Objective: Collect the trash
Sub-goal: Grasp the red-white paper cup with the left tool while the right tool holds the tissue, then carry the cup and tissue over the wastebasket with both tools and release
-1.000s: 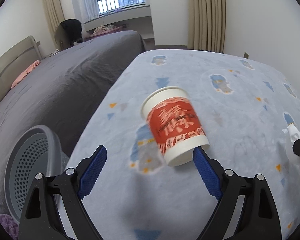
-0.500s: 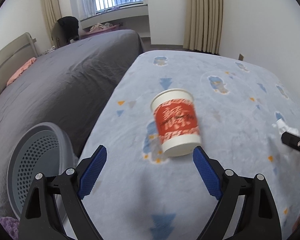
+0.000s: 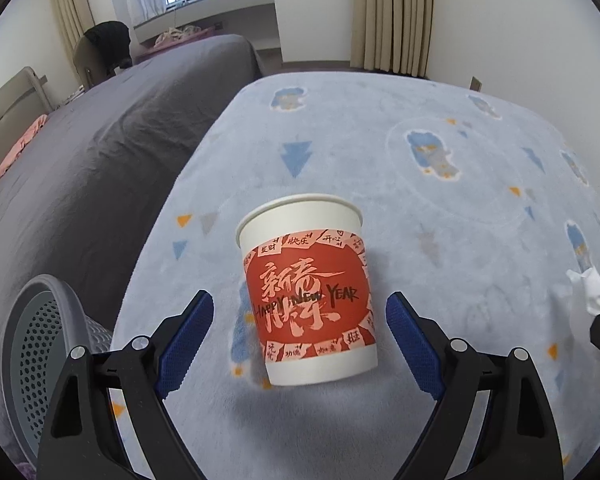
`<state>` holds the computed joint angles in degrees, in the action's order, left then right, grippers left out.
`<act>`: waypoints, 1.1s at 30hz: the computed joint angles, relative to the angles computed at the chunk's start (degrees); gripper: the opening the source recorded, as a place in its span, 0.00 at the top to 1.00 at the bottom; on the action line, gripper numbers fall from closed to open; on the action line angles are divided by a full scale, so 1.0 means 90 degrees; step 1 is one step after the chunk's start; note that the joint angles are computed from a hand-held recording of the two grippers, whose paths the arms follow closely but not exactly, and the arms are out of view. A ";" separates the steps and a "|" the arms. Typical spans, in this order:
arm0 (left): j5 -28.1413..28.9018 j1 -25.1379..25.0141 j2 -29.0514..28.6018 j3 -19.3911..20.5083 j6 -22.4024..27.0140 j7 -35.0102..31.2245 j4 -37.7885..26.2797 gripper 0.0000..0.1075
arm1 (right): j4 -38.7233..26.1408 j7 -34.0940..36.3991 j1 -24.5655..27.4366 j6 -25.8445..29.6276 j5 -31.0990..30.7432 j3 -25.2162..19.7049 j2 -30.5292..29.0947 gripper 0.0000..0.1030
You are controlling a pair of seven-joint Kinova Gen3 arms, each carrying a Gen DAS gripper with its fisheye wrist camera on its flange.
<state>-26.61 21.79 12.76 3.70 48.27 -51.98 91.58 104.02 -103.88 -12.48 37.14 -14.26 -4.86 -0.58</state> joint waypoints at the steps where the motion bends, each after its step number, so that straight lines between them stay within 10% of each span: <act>1: 0.0063 -0.0041 0.0021 0.0005 -0.0013 -0.0040 -0.0006 0.20 | -0.0001 0.0009 -0.0002 0.0004 -0.0007 0.0000 0.0004 0.68; 4: 0.0352 -0.0193 0.0072 0.0042 -0.0001 -0.0299 -0.0065 0.43 | -0.0029 0.0025 -0.0017 0.0028 0.0002 -0.0013 0.0034 0.68; 19: -0.0252 -0.0219 -0.1051 0.0233 -0.0223 -0.0013 0.0889 0.44 | -0.0400 -0.0377 -0.0336 0.0018 0.0341 -0.0221 0.0297 0.68; 33: 0.0275 -0.1560 -0.2685 0.0219 -0.0294 -0.1102 0.1829 0.44 | -0.0929 -0.1302 -0.1281 -0.0248 0.0837 -0.0633 0.0617 0.68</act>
